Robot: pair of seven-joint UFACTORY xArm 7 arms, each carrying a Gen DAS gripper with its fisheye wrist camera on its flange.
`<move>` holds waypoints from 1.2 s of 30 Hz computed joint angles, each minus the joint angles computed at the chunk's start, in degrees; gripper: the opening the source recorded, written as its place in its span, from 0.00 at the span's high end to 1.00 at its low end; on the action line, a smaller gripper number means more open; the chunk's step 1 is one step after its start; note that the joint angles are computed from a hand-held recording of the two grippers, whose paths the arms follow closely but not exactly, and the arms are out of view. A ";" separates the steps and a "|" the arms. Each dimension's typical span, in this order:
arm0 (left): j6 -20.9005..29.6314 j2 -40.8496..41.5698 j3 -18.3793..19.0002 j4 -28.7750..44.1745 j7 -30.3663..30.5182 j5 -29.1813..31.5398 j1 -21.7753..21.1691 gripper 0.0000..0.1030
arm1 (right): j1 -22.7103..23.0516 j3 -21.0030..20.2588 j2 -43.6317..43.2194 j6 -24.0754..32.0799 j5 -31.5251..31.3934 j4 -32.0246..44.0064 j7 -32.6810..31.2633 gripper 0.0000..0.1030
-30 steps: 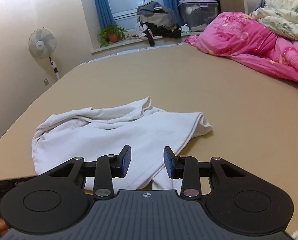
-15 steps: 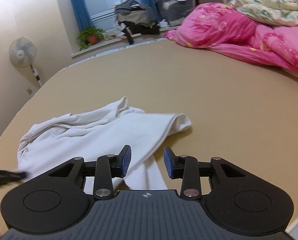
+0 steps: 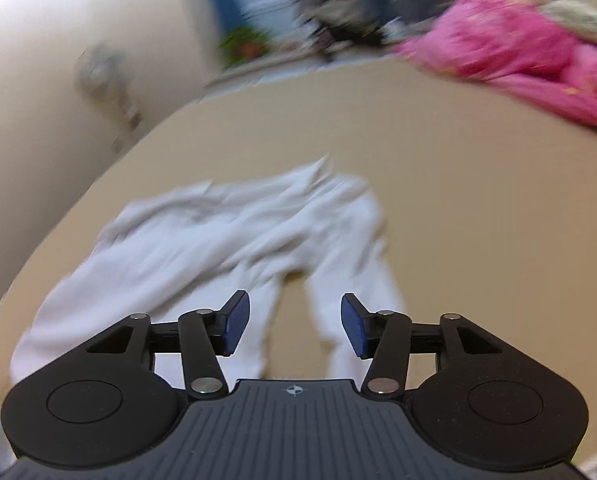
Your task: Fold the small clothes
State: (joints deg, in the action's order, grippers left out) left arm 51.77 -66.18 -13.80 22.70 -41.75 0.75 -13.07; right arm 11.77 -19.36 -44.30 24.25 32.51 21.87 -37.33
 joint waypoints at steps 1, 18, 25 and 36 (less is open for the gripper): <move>-0.19 0.99 2.26 -0.42 0.62 -1.98 -1.30 0.69 | 0.38 0.43 1.13 1.16 -0.59 0.27 -0.07 0.48; -12.34 4.62 1.85 -1.79 4.58 -3.74 -7.25 0.96 | -2.21 -1.41 -9.32 11.94 1.20 -0.08 5.43 0.95; 3.85 -15.25 1.03 -2.52 8.79 -2.84 -9.10 0.58 | -8.04 -4.62 -15.84 34.08 -9.78 6.40 3.84 0.87; -8.79 7.47 -4.21 1.35 4.79 -1.57 -1.83 0.57 | -13.29 -1.21 4.65 15.33 -3.25 3.03 8.52 0.54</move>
